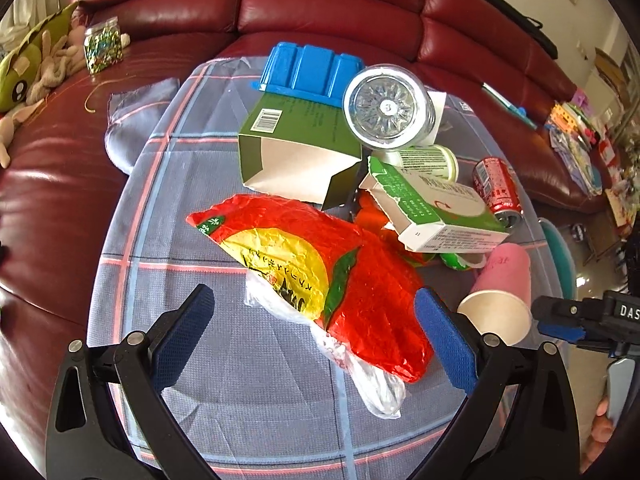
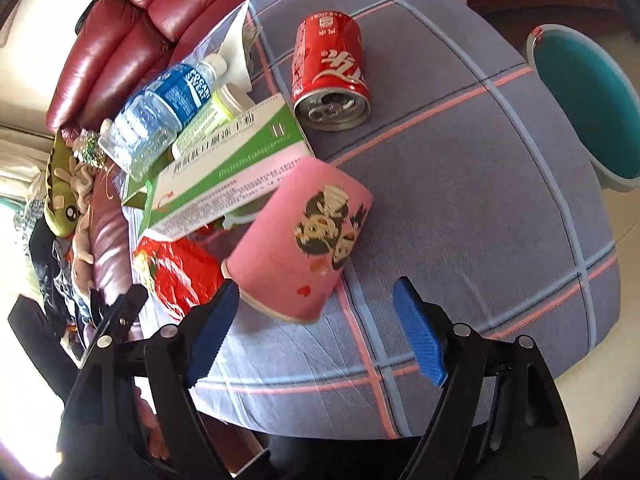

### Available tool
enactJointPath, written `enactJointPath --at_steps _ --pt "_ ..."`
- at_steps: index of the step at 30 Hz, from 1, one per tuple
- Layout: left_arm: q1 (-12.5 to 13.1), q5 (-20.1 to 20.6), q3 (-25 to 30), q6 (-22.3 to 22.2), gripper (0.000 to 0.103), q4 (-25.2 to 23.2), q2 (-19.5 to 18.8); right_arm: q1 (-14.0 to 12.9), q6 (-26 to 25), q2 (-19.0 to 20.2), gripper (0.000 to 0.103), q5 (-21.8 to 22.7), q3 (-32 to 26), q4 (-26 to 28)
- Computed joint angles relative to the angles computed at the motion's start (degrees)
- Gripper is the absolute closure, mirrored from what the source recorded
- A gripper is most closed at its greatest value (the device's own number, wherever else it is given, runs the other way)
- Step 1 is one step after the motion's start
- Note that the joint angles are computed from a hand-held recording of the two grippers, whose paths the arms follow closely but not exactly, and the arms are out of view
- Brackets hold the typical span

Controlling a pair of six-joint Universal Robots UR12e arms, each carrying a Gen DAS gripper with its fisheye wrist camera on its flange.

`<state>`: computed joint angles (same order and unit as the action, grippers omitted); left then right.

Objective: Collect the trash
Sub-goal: 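Grasp the pink paper cup with the right tool while the left tool reaches for the clear plastic bag, then grasp the clear plastic bags with the left tool while the right tool lifts the pink cup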

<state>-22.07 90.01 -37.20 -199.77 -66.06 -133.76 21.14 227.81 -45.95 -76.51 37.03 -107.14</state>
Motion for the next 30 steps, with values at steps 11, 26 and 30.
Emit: enactJointPath --at_steps 11,26,30 --pt "-0.5 -0.3 2.7 2.1 0.01 -2.6 -1.6 0.8 -1.1 4.9 0.03 -0.7 -6.5 0.3" --pt "-0.8 -4.0 5.5 2.4 0.075 -1.8 -3.4 0.4 -15.3 -0.7 0.037 -1.8 1.5 0.1" --pt "-1.6 -0.7 9.0 2.0 0.062 -5.5 -5.3 -0.1 -16.0 -0.9 0.036 -0.2 2.3 -1.0"
